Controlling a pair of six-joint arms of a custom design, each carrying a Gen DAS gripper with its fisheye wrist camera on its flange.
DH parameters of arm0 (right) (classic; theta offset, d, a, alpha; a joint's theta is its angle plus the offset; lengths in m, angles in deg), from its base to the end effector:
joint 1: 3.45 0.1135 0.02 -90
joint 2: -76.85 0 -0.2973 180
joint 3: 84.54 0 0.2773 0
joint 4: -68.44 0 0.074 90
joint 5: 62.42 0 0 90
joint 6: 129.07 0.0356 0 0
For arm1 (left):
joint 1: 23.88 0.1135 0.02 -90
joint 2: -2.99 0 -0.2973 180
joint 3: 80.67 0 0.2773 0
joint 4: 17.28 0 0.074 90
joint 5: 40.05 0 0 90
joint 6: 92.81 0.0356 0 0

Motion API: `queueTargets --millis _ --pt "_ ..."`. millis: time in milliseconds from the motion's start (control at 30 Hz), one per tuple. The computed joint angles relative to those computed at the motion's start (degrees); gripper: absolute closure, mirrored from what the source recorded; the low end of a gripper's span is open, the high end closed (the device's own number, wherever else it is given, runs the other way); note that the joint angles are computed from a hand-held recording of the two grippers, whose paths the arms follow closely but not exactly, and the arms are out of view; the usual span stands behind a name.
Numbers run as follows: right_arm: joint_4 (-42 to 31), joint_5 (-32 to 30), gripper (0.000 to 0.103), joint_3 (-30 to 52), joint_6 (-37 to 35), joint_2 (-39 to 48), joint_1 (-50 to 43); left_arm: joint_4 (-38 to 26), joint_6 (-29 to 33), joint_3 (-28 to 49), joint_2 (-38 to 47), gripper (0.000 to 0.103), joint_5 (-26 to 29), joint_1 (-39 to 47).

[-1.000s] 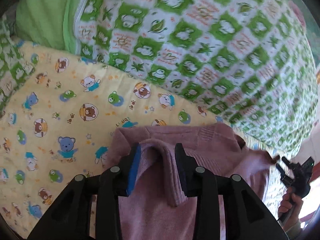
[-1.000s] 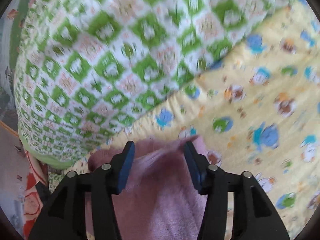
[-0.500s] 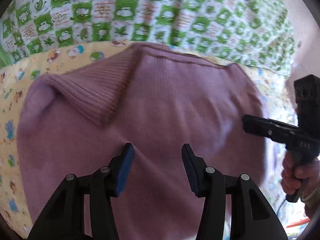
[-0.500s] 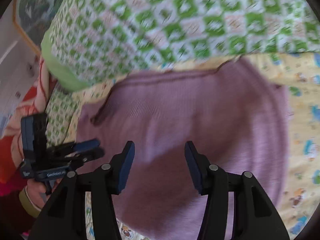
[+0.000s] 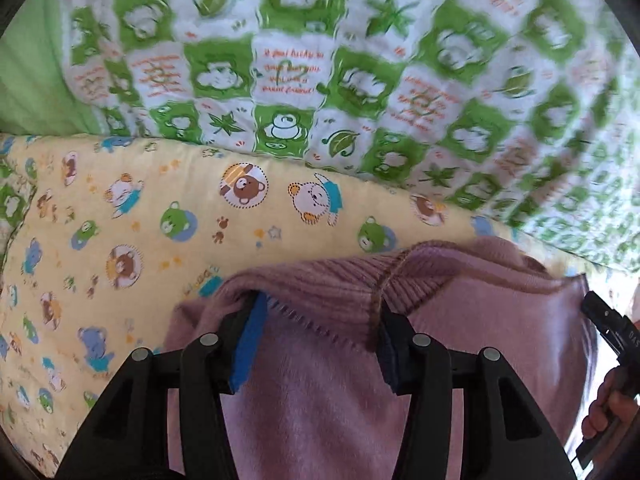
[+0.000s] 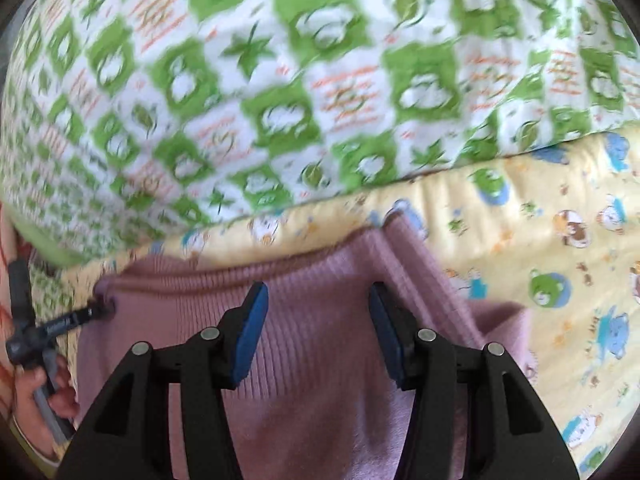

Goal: Fold small clothes
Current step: 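Release the hem and press the folded sweater flat with both grippers open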

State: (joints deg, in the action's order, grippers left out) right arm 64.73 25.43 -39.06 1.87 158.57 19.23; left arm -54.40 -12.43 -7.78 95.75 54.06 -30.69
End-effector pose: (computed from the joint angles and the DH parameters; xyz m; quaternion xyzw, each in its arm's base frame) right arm 0.2623 0.1111 0.1734 0.1359 0.8957 0.2374 0.3505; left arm 0.3520 -0.0446 0.2244 -0.0133 0.9581 -0.0746 0.2761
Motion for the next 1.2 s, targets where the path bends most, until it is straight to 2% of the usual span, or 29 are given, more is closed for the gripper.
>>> queueTargets --millis 100,267,333,400,467,500,567,667,733,800,967,1100,1200 --pt "-1.20 -0.02 0.046 -4.11 1.05 -7.79 1.10 0.02 0.92 -5.63 -7.14 0.044 1.56 0.93" --pt "-9.73 2.01 0.044 -11.55 2.49 -24.17 6.99 -3.69 4.32 -18.06 -23.19 0.040 5.81 4.48" --pt "-14.98 4.47 0.044 -14.97 4.45 -32.47 12.18 -6.60 5.44 -21.19 -28.00 0.040 6.84 5.02" --pt "-18.37 10.21 0.044 -15.95 7.77 -35.06 20.71 -7.95 5.44 -24.30 -31.62 0.040 8.01 4.87" --pt "-18.40 12.11 0.044 -16.77 9.58 -34.23 26.11 -7.09 6.39 -26.92 -31.00 0.040 10.70 4.32" --pt "-15.93 11.89 0.044 -16.99 10.34 -30.78 28.61 -7.11 6.29 -28.54 -31.70 0.040 8.94 3.03" --pt "-15.85 11.06 0.044 -17.48 11.74 -27.97 30.79 -7.06 6.77 -30.34 -31.23 0.041 5.98 1.97" --pt "-19.61 9.86 0.044 -17.64 13.94 -21.90 31.31 -5.73 8.08 -32.42 -30.51 0.046 5.48 3.91" --pt "-19.21 9.77 0.045 -20.64 14.61 -24.86 30.94 -4.78 10.17 -33.38 -30.45 0.046 6.11 6.15" --pt "-22.82 11.34 0.045 -20.83 14.50 -27.37 31.72 -4.70 11.95 -34.21 -31.18 0.045 4.50 8.15" --pt "-28.33 12.42 0.045 -18.91 14.52 -28.11 32.73 -7.43 17.20 -33.78 -31.40 0.046 9.12 17.40" --pt "-34.42 14.52 0.044 -19.37 19.62 -38.55 34.84 -13.41 17.83 -32.86 -36.59 0.047 8.51 18.40" --pt "-40.07 18.36 0.044 -18.55 23.60 -45.21 37.37 -20.59 19.63 -31.53 -40.64 0.041 12.27 25.12"
